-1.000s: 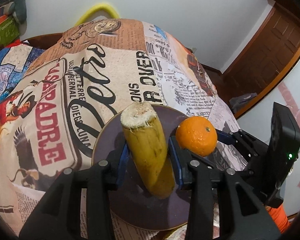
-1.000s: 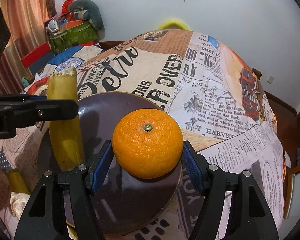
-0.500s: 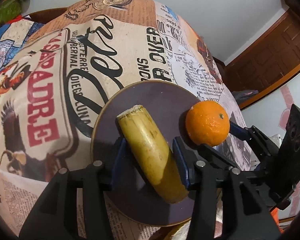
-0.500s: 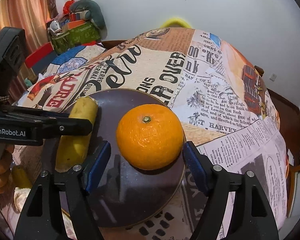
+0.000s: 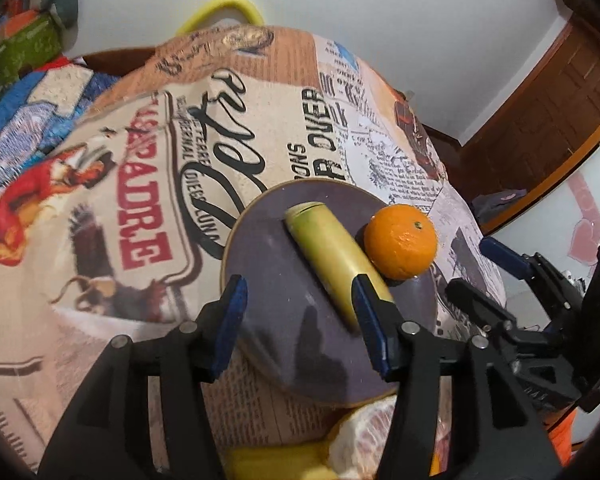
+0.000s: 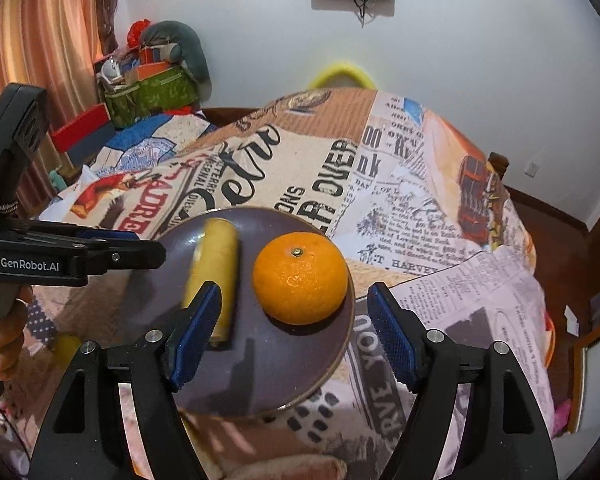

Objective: Organize fruits
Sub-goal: 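Set the corn cob on the purple plate with the left tool while the right tool releases the orange, then grasp a small tangerine with the right tool while the left tool moves toward a large orange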

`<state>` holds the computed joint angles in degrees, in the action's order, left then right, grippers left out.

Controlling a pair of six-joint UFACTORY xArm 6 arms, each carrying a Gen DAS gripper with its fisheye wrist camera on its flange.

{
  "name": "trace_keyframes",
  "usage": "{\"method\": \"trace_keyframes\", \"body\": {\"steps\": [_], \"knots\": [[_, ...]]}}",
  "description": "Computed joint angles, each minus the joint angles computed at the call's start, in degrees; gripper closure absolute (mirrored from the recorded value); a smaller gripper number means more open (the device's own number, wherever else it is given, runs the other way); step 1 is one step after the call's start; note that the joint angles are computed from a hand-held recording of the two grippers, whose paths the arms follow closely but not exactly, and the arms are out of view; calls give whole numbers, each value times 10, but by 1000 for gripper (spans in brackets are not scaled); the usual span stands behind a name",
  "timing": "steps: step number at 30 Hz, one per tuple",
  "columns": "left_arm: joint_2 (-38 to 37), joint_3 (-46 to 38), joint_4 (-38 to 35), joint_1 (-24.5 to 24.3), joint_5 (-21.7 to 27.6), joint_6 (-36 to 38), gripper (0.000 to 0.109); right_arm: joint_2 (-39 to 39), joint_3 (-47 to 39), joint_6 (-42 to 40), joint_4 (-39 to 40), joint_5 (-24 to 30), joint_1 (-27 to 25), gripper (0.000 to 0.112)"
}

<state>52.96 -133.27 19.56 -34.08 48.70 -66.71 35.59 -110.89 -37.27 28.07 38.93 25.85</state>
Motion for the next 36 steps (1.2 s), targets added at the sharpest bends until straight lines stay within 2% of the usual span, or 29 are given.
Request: {"method": "trace_keyframes", "body": {"steps": [5,10,17,25,32,36], "knots": [[-55,51,72,-27,20,-36,55,-56,65,-10,19,-29,-1,39],[-92,76,136,-61,64,-56,53,-119,144,-19,34,-66,1,37],[-167,169,232,-108,76,-130,39,-213,259,-38,67,-112,1,35],[-182,202,243,-147,94,-129,39,-309,396,-50,71,-174,7,34],[-179,226,223,-158,46,-138,39,-360,484,-18,29,-200,4,34],[-156,206,205,-163,38,-125,39,-382,529,-9,18,-211,1,34]]}}
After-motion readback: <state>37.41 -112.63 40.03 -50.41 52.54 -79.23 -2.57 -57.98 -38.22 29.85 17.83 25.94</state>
